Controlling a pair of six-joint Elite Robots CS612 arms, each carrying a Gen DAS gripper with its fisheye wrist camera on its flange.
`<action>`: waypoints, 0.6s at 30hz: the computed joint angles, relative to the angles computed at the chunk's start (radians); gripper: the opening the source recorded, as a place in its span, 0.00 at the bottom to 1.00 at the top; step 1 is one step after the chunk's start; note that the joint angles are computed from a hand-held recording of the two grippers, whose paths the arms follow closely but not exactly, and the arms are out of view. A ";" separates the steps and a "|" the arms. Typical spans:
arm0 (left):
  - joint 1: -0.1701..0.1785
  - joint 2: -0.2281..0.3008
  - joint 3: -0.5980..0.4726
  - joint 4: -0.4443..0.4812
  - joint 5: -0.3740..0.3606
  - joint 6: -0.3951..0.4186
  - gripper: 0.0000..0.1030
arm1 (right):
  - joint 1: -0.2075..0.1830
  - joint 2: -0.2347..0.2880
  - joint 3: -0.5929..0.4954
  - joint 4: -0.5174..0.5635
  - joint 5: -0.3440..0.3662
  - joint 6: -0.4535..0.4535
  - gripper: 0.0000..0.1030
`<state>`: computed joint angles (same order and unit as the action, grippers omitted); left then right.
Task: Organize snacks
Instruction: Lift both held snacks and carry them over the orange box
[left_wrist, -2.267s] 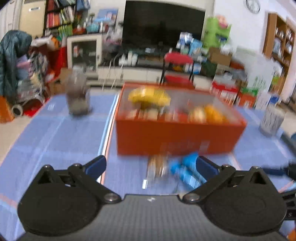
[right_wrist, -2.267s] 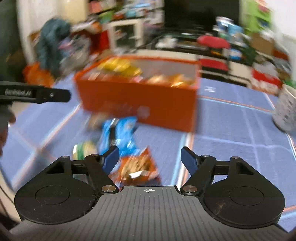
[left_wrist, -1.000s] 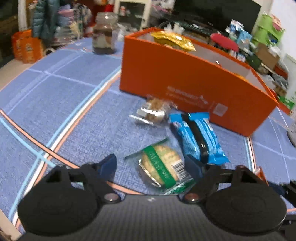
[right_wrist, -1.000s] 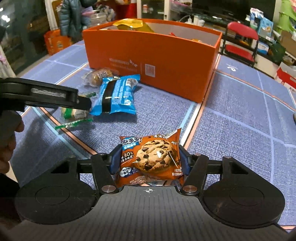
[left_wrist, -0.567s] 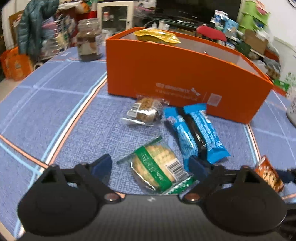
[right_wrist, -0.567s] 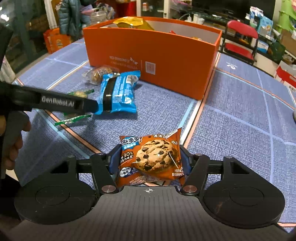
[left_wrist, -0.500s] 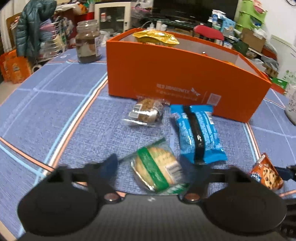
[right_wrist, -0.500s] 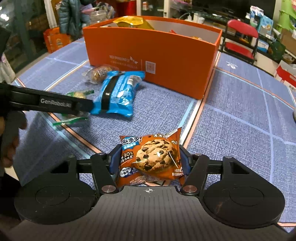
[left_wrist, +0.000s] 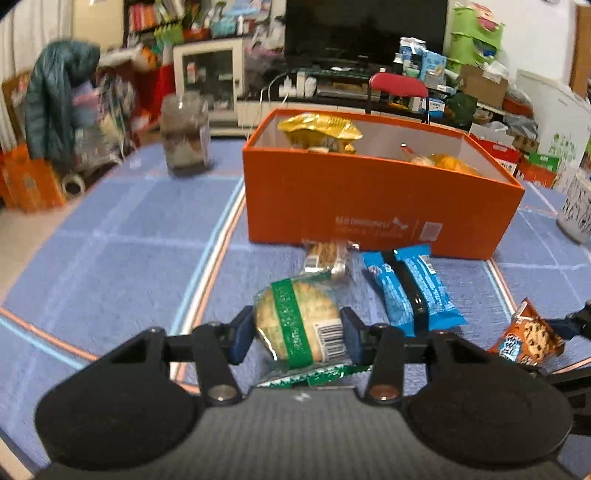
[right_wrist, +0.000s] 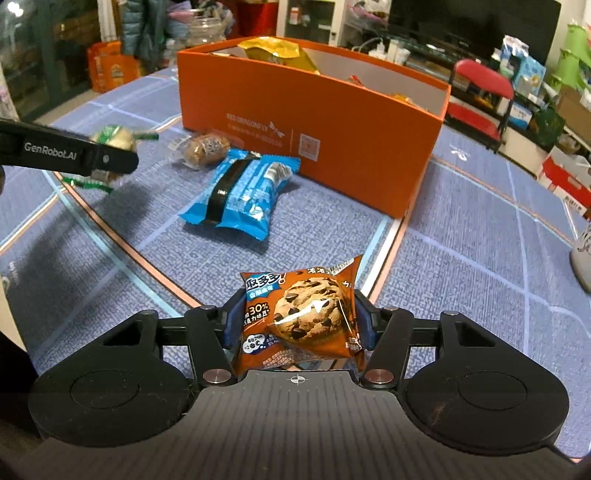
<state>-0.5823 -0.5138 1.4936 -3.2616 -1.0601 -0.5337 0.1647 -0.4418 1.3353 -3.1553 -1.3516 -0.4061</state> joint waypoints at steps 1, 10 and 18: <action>0.000 0.000 -0.004 0.010 0.000 0.005 0.46 | 0.000 0.000 -0.001 0.002 -0.001 -0.001 0.44; 0.001 -0.002 -0.020 0.095 -0.007 -0.004 0.46 | -0.002 -0.012 0.013 -0.032 -0.001 0.027 0.44; -0.005 -0.011 -0.014 0.053 0.007 0.029 0.46 | -0.001 -0.040 0.041 -0.131 0.010 0.110 0.44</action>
